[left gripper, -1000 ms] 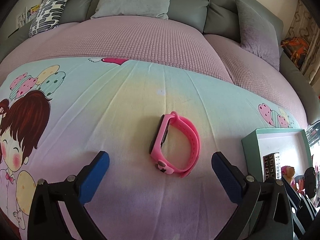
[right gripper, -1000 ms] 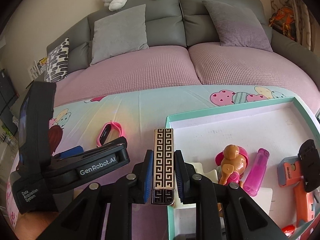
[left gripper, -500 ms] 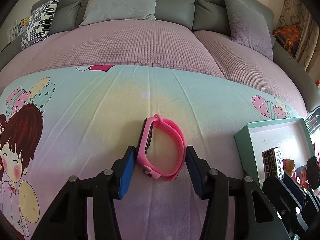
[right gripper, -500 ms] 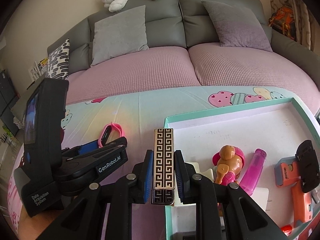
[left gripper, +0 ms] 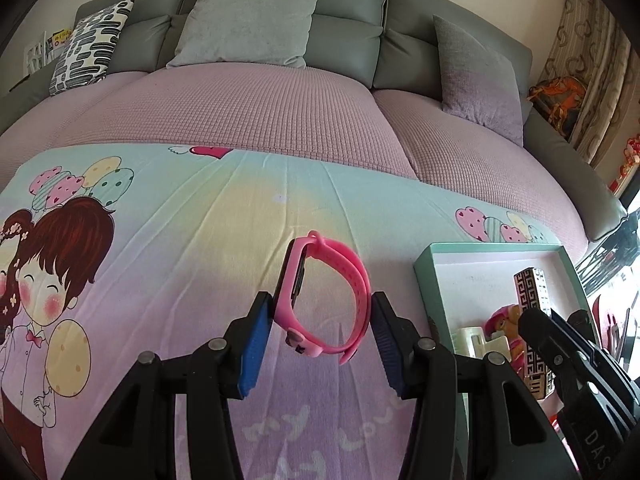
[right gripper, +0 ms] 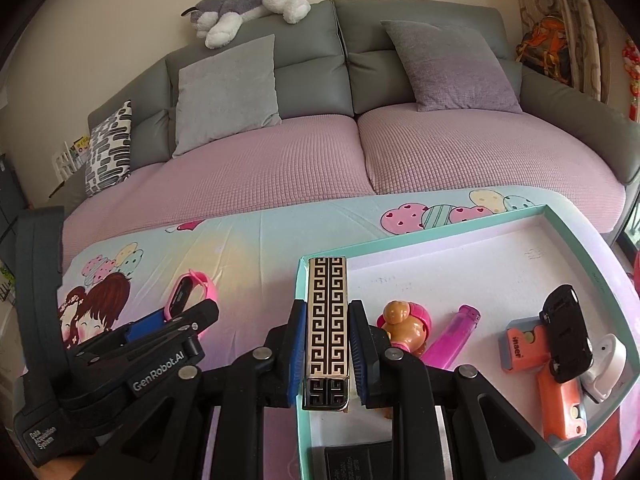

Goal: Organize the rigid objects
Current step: 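Carry the watch band into the tray with the left tool while the right tool carries the bar there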

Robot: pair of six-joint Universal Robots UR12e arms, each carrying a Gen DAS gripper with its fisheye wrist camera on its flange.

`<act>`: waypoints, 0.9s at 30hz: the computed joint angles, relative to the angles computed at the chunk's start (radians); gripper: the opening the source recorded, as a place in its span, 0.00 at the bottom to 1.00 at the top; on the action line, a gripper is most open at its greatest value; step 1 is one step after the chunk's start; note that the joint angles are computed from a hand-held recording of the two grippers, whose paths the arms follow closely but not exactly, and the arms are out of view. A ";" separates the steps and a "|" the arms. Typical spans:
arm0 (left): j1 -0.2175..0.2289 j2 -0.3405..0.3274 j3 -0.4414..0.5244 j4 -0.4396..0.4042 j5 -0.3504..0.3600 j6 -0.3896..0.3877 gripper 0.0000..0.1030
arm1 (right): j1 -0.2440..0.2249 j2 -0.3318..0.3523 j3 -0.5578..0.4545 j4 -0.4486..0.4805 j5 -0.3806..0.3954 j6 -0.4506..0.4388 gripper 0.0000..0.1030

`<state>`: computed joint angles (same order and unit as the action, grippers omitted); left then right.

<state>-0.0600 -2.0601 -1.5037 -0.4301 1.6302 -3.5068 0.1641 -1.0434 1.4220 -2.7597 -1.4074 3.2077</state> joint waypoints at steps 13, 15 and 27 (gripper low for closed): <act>-0.034 0.045 -0.032 0.066 0.010 -0.023 0.50 | -0.029 -0.051 0.062 -0.013 -0.014 0.038 0.22; -0.043 0.048 -0.034 0.073 0.008 -0.019 0.50 | -0.037 -0.058 0.067 0.000 -0.022 0.050 0.22; -0.089 0.020 0.004 0.081 -0.020 0.099 0.50 | -0.084 -0.077 0.094 0.013 -0.030 0.126 0.22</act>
<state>-0.1493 -2.0401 -1.4995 -0.3487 1.6100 -3.4073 0.0797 -1.1204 1.5159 -2.7468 -1.4376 3.3339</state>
